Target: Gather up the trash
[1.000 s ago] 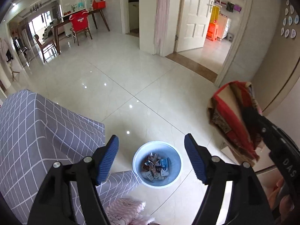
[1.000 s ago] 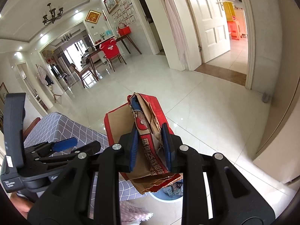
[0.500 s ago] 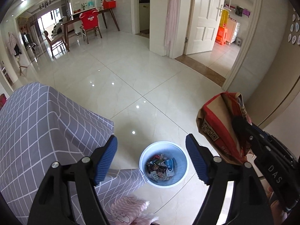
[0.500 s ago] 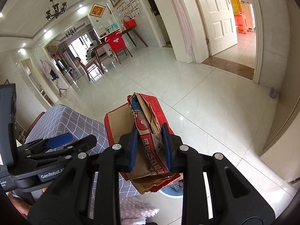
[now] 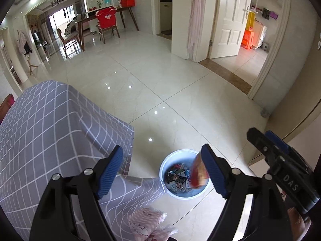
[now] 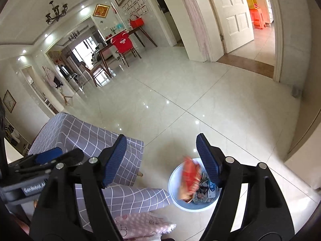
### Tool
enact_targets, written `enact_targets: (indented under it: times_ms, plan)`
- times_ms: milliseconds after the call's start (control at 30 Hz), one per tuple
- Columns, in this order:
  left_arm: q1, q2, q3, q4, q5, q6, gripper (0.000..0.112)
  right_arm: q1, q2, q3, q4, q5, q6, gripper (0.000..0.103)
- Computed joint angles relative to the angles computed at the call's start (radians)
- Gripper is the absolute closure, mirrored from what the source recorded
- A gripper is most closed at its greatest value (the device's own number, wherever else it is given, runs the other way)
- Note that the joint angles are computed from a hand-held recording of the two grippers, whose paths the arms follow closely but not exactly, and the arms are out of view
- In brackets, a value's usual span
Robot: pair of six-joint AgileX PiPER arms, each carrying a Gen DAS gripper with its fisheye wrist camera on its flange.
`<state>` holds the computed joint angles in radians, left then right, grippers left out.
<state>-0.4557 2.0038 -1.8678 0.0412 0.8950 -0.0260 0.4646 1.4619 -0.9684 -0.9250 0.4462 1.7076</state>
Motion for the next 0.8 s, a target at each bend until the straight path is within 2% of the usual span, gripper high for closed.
enact_targets:
  times_ms: [133, 200, 333, 533, 800]
  plan:
    - [-0.004, -0.048, 0.034, 0.063, 0.000, -0.049, 0.033, 0.046, -0.032, -0.021, 0.031, 0.068, -0.040, 0.032]
    - [-0.007, -0.104, 0.080, 0.118, -0.014, -0.094, 0.033, 0.082, -0.045, -0.052, 0.054, 0.124, -0.080, 0.032]
    - [0.009, -0.219, 0.146, 0.135, -0.010, -0.114, 0.030, 0.183, -0.070, -0.133, 0.085, 0.263, -0.163, 0.028]
    - [0.003, -0.404, 0.239, 0.204, -0.008, -0.172, 0.021, 0.375, -0.098, -0.246, 0.015, 0.463, -0.166, 0.022]
    - [-0.046, -0.654, 0.345, 0.332, 0.030, -0.285, 0.019, 0.656, -0.107, -0.371, -0.121, 0.732, -0.124, 0.016]
